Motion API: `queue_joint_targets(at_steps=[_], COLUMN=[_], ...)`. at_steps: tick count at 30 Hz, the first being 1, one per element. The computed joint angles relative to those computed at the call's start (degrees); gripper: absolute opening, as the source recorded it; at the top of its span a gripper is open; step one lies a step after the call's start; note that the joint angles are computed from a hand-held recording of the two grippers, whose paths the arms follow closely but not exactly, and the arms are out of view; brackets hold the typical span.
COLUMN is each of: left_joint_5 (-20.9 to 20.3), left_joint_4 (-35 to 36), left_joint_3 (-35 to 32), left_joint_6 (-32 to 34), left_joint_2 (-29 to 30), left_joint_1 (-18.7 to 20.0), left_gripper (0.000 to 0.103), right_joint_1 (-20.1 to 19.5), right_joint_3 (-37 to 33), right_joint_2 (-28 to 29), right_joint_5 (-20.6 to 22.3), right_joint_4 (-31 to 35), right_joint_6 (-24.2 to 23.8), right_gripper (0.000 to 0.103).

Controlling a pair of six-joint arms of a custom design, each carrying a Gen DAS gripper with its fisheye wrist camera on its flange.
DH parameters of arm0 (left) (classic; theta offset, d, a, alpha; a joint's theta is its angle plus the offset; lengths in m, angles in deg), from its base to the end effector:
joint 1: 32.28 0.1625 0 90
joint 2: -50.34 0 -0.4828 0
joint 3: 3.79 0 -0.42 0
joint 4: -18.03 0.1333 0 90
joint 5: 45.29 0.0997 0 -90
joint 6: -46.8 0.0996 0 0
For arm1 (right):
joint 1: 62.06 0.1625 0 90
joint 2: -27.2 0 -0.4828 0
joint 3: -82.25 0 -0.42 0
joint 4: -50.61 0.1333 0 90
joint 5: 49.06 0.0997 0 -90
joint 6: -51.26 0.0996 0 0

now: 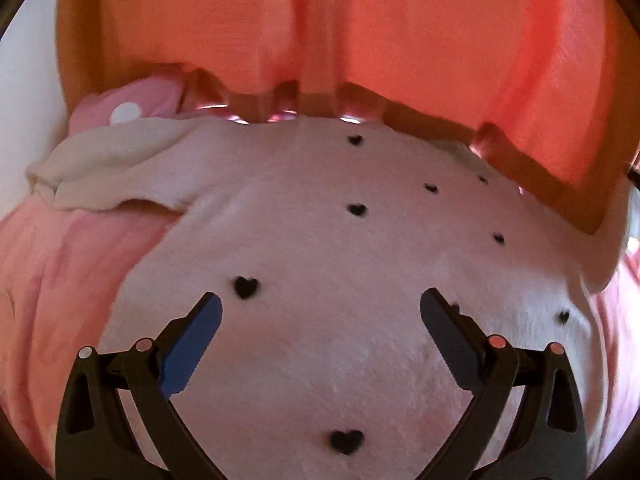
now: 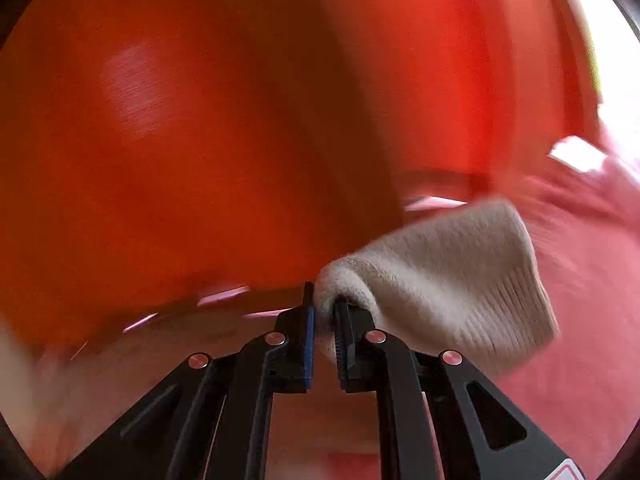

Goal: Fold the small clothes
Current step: 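Grasp the sweater sleeve cuff with the right gripper and fold it across the body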

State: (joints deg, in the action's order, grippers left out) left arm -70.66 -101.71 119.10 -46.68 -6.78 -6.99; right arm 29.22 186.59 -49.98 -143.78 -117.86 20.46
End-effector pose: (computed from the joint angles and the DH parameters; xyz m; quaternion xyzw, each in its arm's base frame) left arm -0.3476 -0.4112 0.0918 -0.0395 0.8196 -0.4497 0.3528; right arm 0.1389 -0.6177 0.4573 0.2317 -0.8705 0.4089 0.1461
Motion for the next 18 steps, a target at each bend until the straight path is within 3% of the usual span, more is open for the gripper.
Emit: queue_joint_targets(at_steps=[3, 7, 10, 12, 14, 18], left_joint_5=[-0.02, -0.60, -0.74, -1.49, -2.83, -5.28], left_joint_4=[-1.70, -4.47, -13.12, -21.13, -28.76, -38.30], left_joint_3=[1.83, 4.15, 6.45, 7.60, 7.69, 6.14], left_joint_6=[-1.34, -0.68, 3.34, 7.75, 11.88, 18.04], left_joint_2=[-2.02, -4.72, -6.30, -6.40, -5.75, -3.82], left_joint_1=[0.34, 1.68, 3.05, 4.41, 6.52, 10.10], left_gripper=[0.097, 0.097, 0.097, 0.097, 0.097, 0.097], right_joint_1=[5.80, 7.87, 5.35, 3.16, 1.23, -4.96], right_joint_3=[4.18, 9.09, 10.76, 11.06, 12.15, 11.87], right_joint_2=[3.19, 5.83, 3.34, 0.76, -2.20, -5.87], right_joint_5=[2.77, -1.55, -2.89, -4.81, -6.24, -3.35], right_joint_4=[8.12, 8.78, 8.74, 9.71, 11.31, 14.13], right_joint_6=[-2.08, 0.91, 3.07, 5.81, 7.99, 14.33], right_gripper=[0.013, 0.013, 0.023, 0.041, 0.042, 0.054])
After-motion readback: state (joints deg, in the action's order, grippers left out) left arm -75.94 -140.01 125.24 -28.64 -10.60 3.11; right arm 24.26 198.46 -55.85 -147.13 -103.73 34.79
